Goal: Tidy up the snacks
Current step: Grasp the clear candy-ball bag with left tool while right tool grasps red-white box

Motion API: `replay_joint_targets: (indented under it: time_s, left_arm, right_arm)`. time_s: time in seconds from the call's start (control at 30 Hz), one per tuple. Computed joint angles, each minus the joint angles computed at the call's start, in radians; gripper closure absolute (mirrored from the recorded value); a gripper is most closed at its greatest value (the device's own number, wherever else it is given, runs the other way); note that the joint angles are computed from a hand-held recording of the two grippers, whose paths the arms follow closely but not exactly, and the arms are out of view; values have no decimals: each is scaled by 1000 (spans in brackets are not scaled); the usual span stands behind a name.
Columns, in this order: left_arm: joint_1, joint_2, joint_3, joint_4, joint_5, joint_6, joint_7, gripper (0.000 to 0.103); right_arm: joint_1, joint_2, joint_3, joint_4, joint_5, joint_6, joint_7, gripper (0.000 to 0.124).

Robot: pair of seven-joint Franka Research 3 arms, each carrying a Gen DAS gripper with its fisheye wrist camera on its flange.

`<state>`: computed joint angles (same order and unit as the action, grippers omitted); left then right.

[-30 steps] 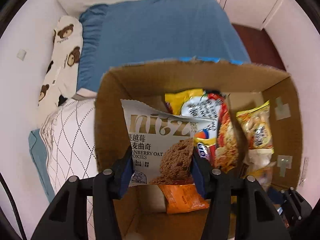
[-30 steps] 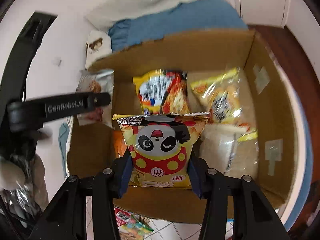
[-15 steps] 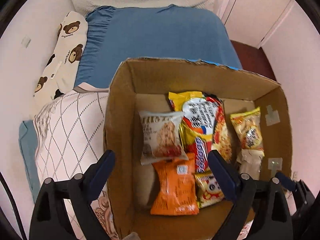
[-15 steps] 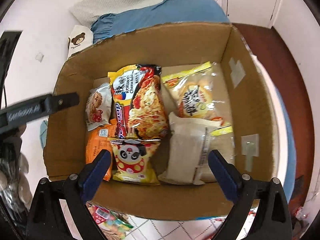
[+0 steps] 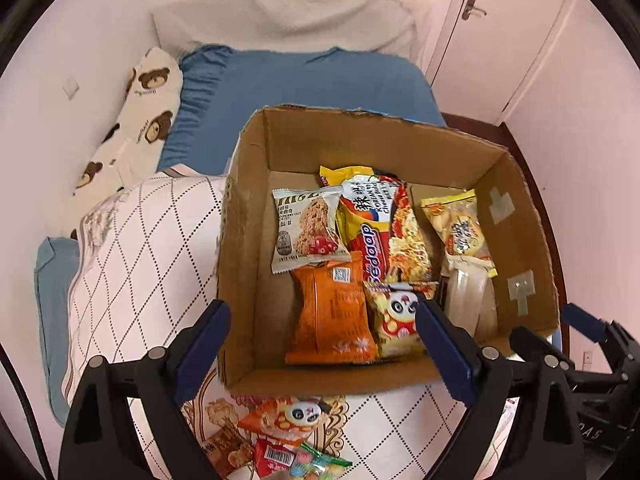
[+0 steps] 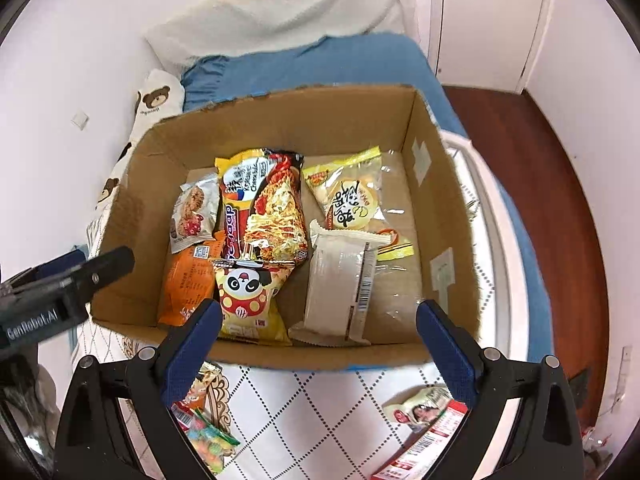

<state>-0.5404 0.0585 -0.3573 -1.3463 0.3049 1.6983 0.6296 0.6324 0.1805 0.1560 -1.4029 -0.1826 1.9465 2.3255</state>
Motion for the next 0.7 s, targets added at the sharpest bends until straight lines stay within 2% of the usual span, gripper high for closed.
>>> replay_joint_targets:
  time_s: [0.43,0.57,0.7]
  left_arm:
    - [-44,-110,-59,-26,102,2,-57,8]
    - [-46,-145,-73,-47,103,1,-79,8]
    - [-41,-211,-83,-139,66,3,-102,8]
  right_arm:
    - [-5,-182,63,-140,-109,44,88,24]
    - [-19,-237,83,-186,-93,73,97,24]
    - [-41,-319,96,-296,-10,111,93,24]
